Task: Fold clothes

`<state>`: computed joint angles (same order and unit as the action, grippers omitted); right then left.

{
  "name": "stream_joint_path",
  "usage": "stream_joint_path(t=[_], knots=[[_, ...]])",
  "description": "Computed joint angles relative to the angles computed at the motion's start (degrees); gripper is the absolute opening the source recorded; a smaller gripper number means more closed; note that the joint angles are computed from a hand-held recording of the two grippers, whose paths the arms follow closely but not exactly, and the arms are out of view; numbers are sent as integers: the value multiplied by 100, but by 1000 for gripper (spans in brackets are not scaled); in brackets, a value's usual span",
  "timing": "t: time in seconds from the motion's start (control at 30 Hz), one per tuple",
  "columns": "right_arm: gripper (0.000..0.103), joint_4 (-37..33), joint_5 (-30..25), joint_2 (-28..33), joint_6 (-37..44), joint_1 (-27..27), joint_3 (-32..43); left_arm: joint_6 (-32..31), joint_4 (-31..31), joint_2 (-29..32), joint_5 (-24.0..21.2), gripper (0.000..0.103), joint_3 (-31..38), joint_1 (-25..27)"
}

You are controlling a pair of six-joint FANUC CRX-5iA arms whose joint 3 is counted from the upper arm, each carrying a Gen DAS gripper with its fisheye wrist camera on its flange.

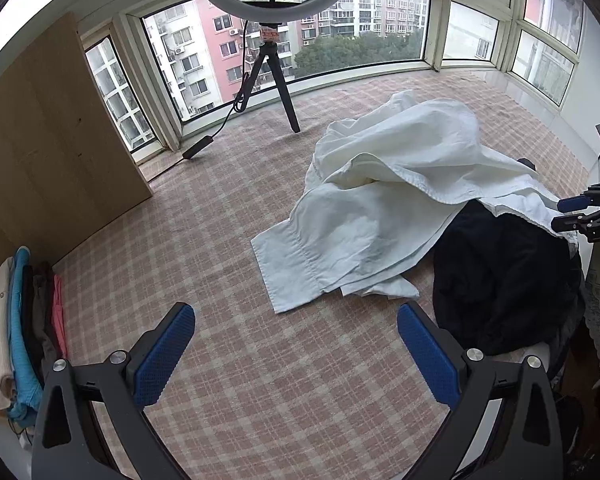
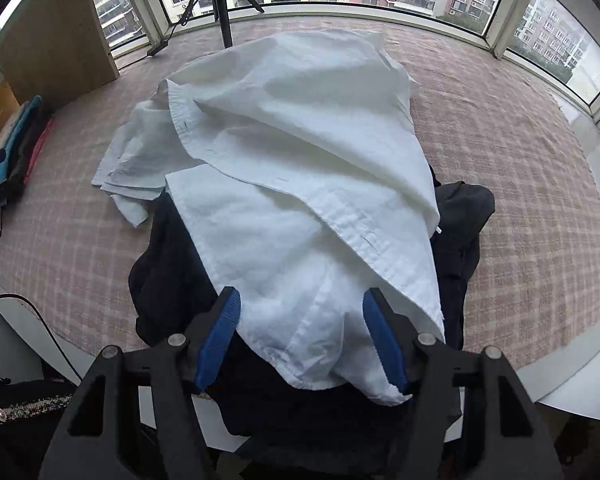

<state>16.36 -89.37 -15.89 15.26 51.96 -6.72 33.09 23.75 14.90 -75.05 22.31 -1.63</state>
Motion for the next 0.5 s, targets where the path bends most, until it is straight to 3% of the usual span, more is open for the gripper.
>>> stream_joint_path(t=[0.03,0.1,0.2,0.23,0.27,0.3,0.33,0.43,0.5], knots=[[6,-86,296,-150,-6,-140,-102,-3,4,-15,18,102,-9,9],[2,28,555,-283,-70,-273,-216,-3,2,-43,62,102,-22,28],[3,4,460,-238,88,-307,18,22,18,-63,86,102,-27,93],[9,-4,428,-222,140,-319,98,17,49,-71,83,102,-41,128],[30,-30,386,-197,202,-324,187,35,39,-69,78,102,-44,147],[45,-159,279,-123,331,-264,326,55,25,-66,73,102,-45,163],[69,-156,224,-54,474,-100,394,76,10,-62,68,102,-45,180],[72,177,-223,374,868,299,493,198,-99,-24,55,102,-9,173],[64,111,-520,621,1054,186,561,254,-124,-2,47,102,10,163]])
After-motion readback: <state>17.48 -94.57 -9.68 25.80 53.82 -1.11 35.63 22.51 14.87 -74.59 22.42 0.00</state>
